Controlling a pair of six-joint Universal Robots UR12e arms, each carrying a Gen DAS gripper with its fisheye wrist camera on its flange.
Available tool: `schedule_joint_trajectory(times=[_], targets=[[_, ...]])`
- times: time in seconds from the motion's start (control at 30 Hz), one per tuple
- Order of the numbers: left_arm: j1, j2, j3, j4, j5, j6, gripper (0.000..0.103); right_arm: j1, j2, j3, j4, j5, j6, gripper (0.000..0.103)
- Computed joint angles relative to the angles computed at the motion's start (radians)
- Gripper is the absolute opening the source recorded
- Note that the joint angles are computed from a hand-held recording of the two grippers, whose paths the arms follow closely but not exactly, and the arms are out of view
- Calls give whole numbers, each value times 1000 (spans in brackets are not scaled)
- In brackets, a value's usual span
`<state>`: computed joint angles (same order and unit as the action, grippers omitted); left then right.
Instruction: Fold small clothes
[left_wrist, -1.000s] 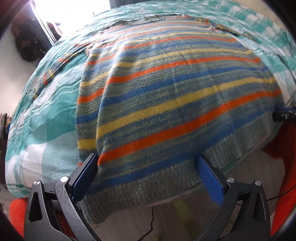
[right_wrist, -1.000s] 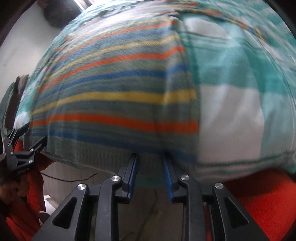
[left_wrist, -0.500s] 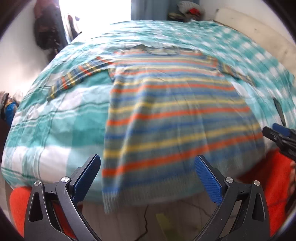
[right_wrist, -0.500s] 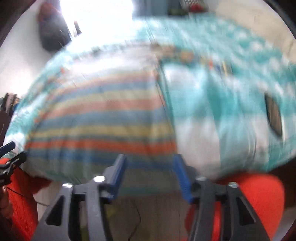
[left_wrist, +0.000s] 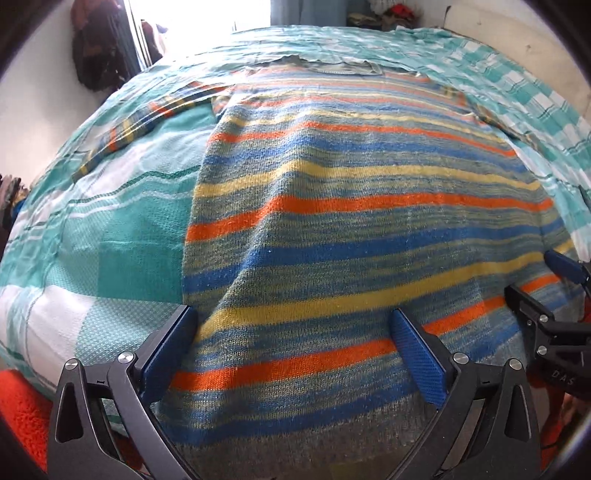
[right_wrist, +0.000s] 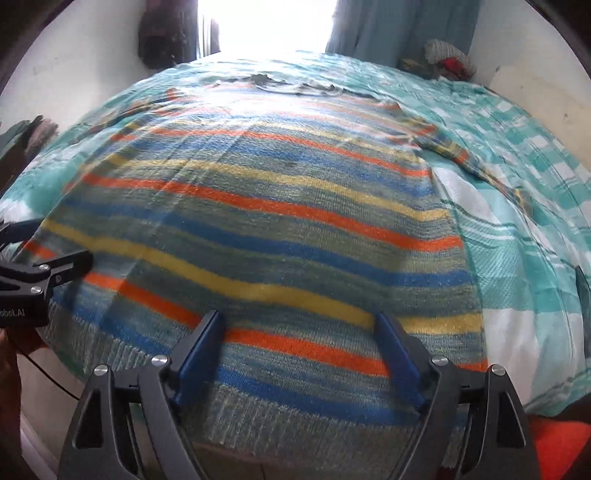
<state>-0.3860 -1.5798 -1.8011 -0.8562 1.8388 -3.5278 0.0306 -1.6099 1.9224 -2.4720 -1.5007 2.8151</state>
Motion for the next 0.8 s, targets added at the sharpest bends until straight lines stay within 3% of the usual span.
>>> schedule_joint_trajectory(times=[0.17, 0.8], targets=[[1, 9, -12, 15, -9, 7, 103, 2, -18, 16, -7, -39, 11, 88], [0, 4, -4, 5, -6, 0, 103, -7, -26, 29, -13, -53, 19, 97]])
